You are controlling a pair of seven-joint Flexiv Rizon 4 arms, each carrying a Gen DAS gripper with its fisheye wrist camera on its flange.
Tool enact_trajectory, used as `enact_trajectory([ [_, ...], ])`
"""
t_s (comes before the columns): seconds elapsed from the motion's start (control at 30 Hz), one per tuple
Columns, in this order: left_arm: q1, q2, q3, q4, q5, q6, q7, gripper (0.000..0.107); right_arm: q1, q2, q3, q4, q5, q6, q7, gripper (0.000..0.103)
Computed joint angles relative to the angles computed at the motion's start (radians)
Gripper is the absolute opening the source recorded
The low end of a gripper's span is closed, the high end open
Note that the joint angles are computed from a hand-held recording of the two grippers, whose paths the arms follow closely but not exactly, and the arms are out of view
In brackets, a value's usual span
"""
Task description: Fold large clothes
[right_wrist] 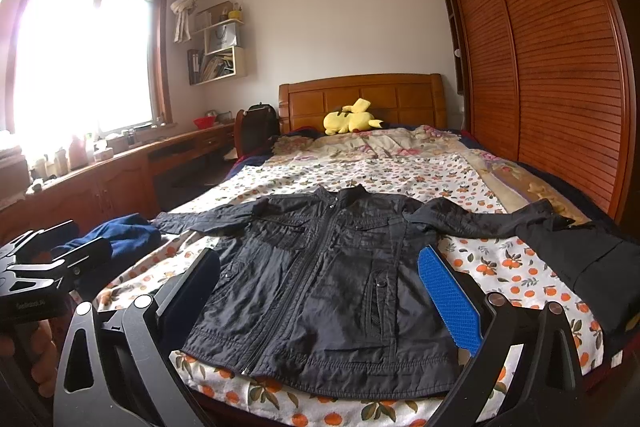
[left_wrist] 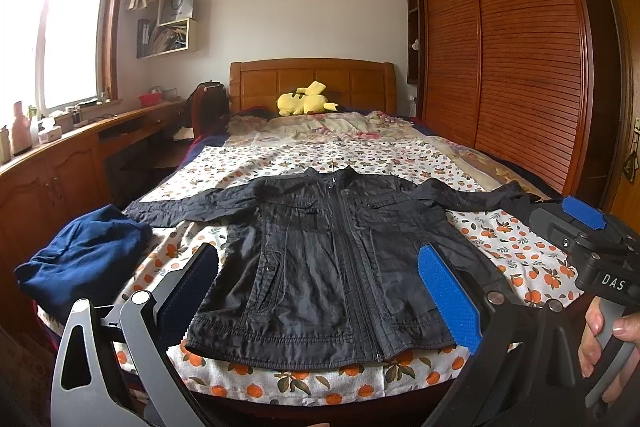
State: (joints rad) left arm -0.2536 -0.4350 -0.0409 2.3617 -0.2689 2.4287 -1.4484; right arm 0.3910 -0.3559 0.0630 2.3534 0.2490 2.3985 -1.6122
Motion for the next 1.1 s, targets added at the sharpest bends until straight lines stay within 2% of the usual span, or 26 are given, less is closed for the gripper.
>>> enact_trajectory([
  [1.1, -0.015, 0.015, -0.001, 0.020, -0.014, 0.037, 0.019, 0.101, 0.001, 0.020, 0.007, 0.010, 0.005, -0.003, -0.003, 0.096],
])
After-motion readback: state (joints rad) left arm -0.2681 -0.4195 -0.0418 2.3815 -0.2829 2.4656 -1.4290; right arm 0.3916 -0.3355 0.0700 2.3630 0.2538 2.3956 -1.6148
